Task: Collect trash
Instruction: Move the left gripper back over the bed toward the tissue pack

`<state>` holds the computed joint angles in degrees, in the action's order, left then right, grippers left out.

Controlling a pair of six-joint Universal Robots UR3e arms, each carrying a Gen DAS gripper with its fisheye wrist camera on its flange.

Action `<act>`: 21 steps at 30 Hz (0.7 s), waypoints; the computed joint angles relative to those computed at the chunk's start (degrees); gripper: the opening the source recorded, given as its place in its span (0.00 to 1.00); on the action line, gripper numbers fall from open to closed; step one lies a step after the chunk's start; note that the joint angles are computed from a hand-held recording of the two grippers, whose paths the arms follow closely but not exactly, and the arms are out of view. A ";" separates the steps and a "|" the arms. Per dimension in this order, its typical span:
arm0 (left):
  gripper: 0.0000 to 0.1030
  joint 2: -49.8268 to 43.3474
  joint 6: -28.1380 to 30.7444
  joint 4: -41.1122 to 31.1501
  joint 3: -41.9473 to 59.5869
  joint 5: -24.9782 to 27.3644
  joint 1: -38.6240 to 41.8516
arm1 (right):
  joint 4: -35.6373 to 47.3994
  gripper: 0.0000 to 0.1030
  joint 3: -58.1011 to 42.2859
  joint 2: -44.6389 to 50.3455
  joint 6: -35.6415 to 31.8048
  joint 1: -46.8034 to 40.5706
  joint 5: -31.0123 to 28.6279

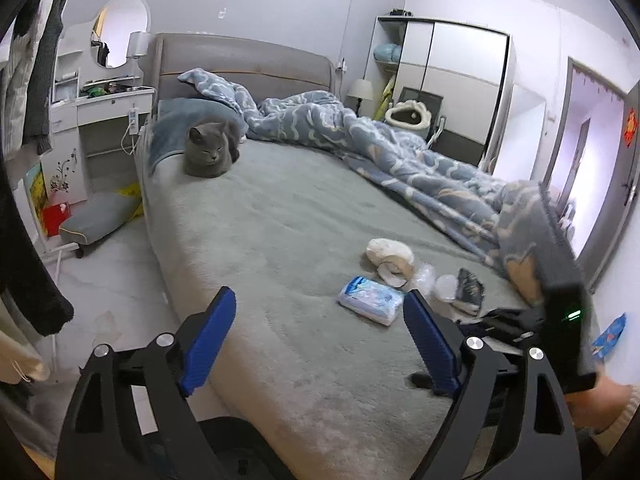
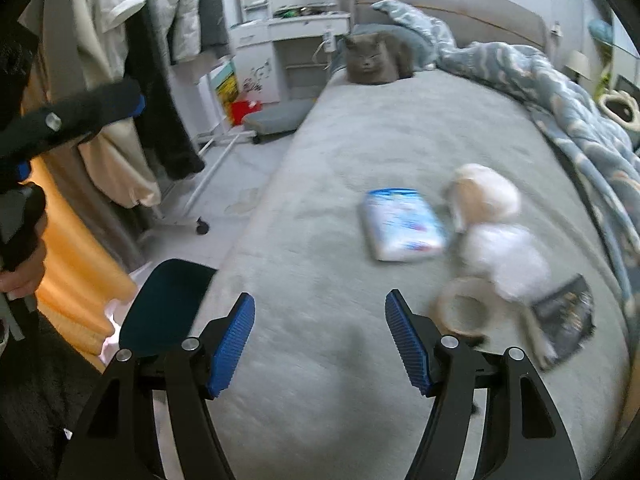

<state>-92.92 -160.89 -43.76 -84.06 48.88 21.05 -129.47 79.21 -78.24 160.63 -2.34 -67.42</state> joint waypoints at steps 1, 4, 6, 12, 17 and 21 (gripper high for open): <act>0.86 -0.68 -0.13 0.72 0.22 1.24 -0.77 | -1.06 0.67 1.74 -1.30 -0.42 -0.94 -0.04; 0.86 -3.11 -0.12 2.03 1.38 4.40 -3.04 | -4.24 0.67 6.80 -4.73 -2.12 -3.44 -0.23; 0.87 -4.88 -0.26 2.19 2.46 5.26 -4.27 | -5.25 0.67 9.42 -6.43 -2.44 -5.50 0.92; 0.90 -9.31 -0.54 0.51 5.62 5.26 -6.06 | -5.35 0.67 12.29 -9.01 -3.56 -9.16 3.66; 0.90 -13.65 0.92 -0.54 9.68 4.72 -7.71 | -4.34 0.67 13.12 -9.78 -4.04 -11.52 5.10; 0.91 -16.36 3.99 -2.96 13.03 4.35 -9.21 | -3.13 0.60 13.66 -9.13 -3.02 -13.06 6.39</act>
